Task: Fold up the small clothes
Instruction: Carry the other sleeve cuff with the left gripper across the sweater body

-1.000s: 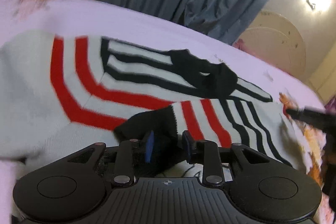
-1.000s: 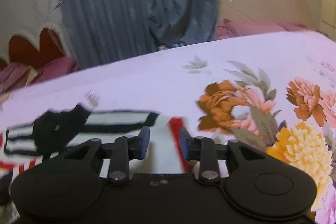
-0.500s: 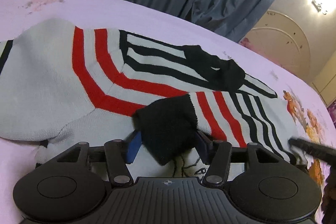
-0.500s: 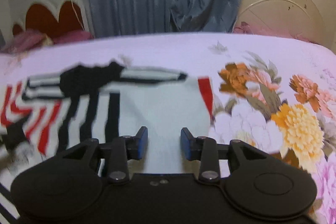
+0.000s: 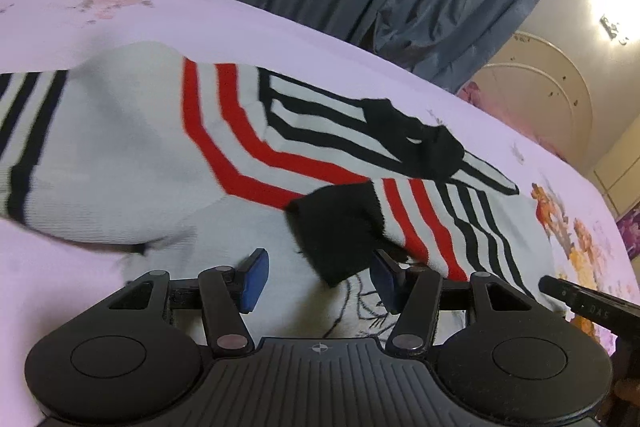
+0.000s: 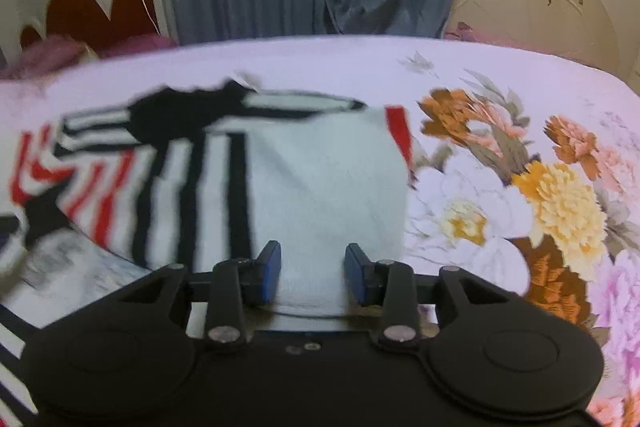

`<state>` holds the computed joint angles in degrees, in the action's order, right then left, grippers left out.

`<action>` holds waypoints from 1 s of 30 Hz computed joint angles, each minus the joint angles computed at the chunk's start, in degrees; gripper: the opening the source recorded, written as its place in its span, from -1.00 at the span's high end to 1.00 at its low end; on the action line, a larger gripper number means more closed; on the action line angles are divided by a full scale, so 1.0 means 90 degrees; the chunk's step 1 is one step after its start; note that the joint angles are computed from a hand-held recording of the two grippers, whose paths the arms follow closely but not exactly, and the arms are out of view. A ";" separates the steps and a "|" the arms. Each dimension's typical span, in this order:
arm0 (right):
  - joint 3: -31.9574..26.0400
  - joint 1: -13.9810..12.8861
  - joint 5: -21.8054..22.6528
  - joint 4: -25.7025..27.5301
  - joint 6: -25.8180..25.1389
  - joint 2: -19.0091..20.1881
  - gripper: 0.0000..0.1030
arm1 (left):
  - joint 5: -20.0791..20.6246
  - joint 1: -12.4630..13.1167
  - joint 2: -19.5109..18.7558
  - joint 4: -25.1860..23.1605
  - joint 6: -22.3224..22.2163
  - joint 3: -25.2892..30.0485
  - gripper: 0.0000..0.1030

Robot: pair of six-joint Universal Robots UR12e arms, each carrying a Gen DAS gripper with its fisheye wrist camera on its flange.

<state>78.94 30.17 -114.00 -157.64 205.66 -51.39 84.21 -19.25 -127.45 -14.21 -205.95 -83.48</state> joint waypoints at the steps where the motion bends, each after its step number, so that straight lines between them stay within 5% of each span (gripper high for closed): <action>1: -0.0066 0.0027 0.0069 -0.0029 -0.0047 0.0031 0.30 | -0.0013 0.0025 0.0043 0.0029 -0.0030 -0.0057 -0.10; 20: -0.2575 0.0522 0.0961 0.0548 -0.1050 0.1415 0.17 | 0.0751 0.0706 0.0895 0.0415 -0.0625 -0.1369 -0.32; 30: -0.3509 0.0632 0.1136 0.1193 -0.1000 0.1970 0.14 | 0.0890 0.1274 0.0956 0.0786 -0.2007 -0.1838 -0.34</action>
